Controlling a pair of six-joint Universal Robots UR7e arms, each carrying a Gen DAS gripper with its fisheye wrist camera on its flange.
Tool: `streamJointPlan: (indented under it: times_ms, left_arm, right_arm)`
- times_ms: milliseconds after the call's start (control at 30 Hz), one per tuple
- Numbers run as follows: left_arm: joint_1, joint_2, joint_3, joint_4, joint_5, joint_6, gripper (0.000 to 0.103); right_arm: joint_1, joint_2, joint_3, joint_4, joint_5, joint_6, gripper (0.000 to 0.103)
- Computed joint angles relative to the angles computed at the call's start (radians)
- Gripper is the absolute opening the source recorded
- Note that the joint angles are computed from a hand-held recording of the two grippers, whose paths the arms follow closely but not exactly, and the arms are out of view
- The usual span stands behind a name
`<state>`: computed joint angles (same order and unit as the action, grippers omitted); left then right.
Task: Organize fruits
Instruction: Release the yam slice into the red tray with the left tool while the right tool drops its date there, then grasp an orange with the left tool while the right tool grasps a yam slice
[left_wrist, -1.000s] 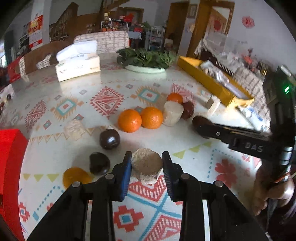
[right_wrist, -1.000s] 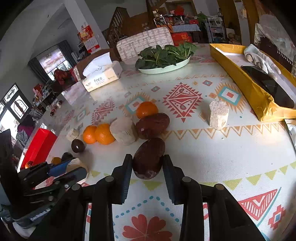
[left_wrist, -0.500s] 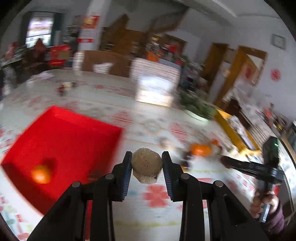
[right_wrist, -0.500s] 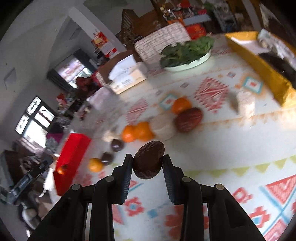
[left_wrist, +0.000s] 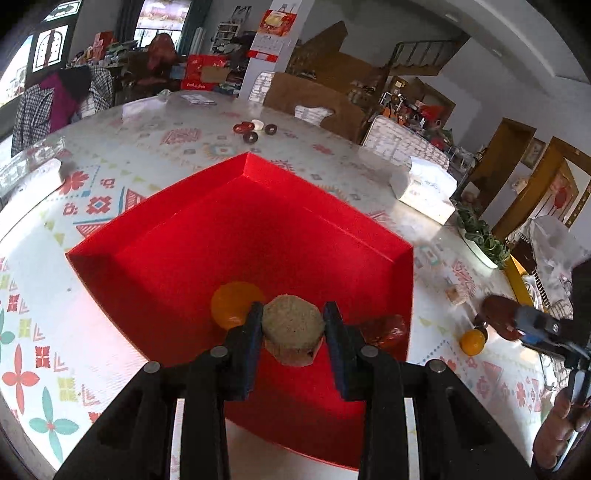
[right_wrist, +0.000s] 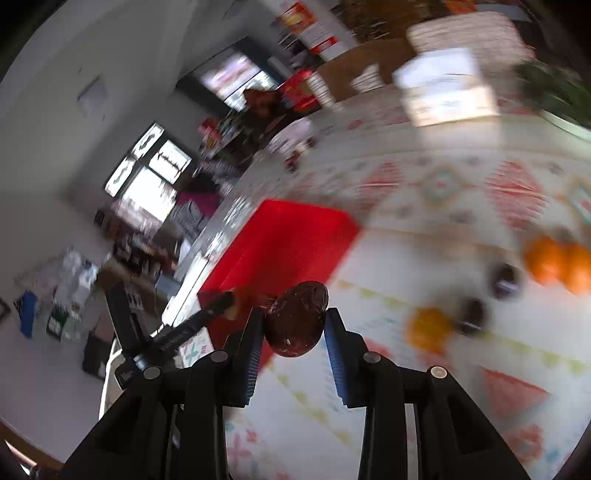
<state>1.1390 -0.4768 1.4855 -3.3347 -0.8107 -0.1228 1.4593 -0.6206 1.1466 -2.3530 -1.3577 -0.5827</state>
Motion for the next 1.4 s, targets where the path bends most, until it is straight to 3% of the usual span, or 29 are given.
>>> streamJointPlan:
  times_ms: [100, 267, 367, 600, 800, 933, 1100, 1400]
  left_arm:
    - [0.001, -0.008, 0.016, -0.011, -0.009, 0.009, 0.031]
    - [0.005, -0.030, 0.052, -0.038, -0.049, -0.005, 0.032]
    - [0.006, -0.046, 0.077, -0.073, -0.064, -0.003, 0.042]
    - [0.002, -0.060, 0.105, -0.124, -0.063, -0.013, 0.047]
    - [-0.019, -0.064, 0.118, -0.154, -0.060, -0.006, 0.049]
    - [-0.043, -0.051, 0.109, -0.173, -0.062, 0.030, 0.058]
    - [-0.068, -0.017, 0.066, -0.131, -0.088, 0.053, 0.059]
    - [-0.097, 0.062, -0.042, 0.012, -0.138, 0.062, 0.060]
  right_arm:
    - [0.042, 0.077, -0.072, 0.028, -0.024, -0.014, 0.036]
    - [0.102, 0.207, -0.196, 0.034, -0.137, -0.017, 0.036]
    - [0.116, 0.264, -0.262, 0.055, -0.176, -0.012, 0.037]
    - [0.110, 0.275, -0.263, 0.028, -0.183, -0.004, 0.041]
    - [0.077, 0.179, -0.158, -0.054, -0.126, 0.009, 0.047]
    - [0.046, 0.087, -0.048, -0.167, -0.108, -0.009, 0.052]
    - [-0.014, -0.036, 0.073, -0.318, -0.122, -0.017, 0.052]
    - [-0.106, -0.143, 0.145, -0.422, -0.173, 0.018, 0.053]
